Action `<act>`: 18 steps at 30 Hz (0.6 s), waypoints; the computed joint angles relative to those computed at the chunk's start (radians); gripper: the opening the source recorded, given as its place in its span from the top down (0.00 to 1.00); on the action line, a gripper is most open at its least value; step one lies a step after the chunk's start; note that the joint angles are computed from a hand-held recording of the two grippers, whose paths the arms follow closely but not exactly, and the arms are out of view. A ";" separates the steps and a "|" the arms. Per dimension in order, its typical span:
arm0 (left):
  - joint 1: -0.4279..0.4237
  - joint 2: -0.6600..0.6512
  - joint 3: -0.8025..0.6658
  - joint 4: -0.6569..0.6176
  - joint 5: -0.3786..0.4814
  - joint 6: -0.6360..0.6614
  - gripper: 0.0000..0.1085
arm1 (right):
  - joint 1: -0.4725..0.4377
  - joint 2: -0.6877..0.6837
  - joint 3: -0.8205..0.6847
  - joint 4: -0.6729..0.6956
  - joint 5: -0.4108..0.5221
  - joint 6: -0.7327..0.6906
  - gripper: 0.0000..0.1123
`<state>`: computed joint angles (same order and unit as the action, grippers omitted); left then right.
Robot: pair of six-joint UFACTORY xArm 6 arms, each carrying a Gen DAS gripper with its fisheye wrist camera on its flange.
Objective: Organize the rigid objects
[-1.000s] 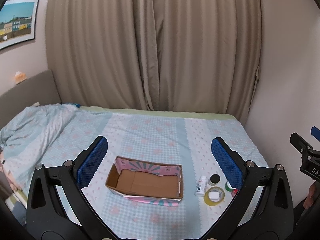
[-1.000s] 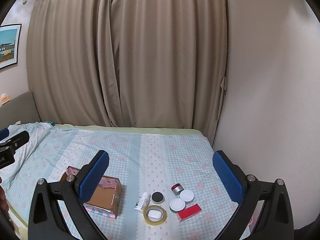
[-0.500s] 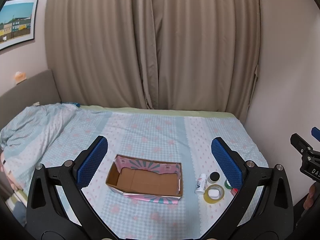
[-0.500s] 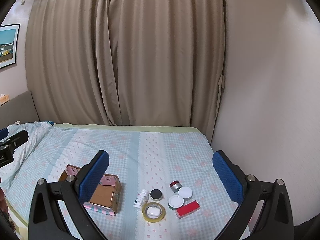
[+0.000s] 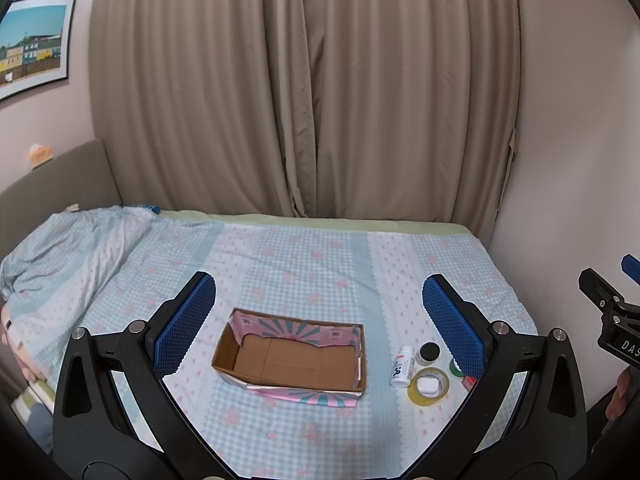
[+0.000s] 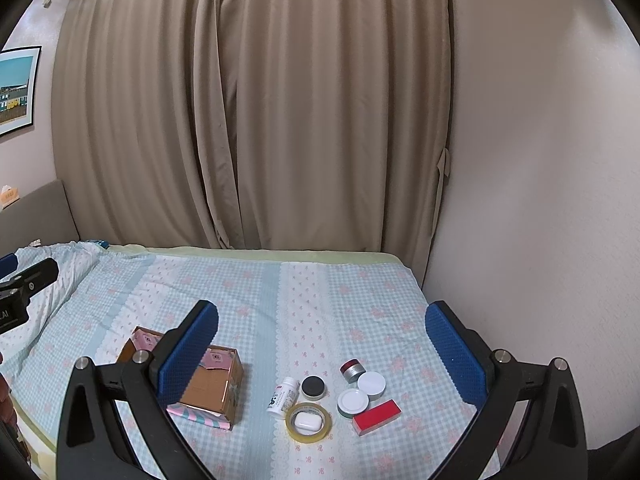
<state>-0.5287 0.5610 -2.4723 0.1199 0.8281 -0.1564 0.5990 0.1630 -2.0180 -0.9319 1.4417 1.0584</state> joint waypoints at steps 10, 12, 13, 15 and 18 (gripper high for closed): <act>0.001 0.007 -0.011 -0.007 0.006 0.006 0.06 | 0.022 0.010 -0.017 -0.007 0.025 -0.003 0.09; 0.000 0.012 -0.018 -0.005 0.009 0.004 0.05 | 0.018 0.010 -0.015 -0.005 0.021 -0.005 0.09; 0.000 0.006 -0.009 -0.005 0.006 0.004 0.06 | 0.019 0.011 -0.018 -0.005 0.023 -0.005 0.09; 0.002 0.031 -0.053 -0.012 0.025 0.010 0.06 | 0.019 0.011 -0.018 -0.005 0.023 -0.006 0.09; 0.003 0.032 -0.052 -0.015 0.025 0.012 0.06 | 0.022 0.018 -0.029 -0.004 0.029 -0.006 0.09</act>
<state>-0.5261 0.5926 -2.5243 0.1053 0.8530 -0.1442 0.6211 0.1809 -2.0468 -0.9363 1.4703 1.0522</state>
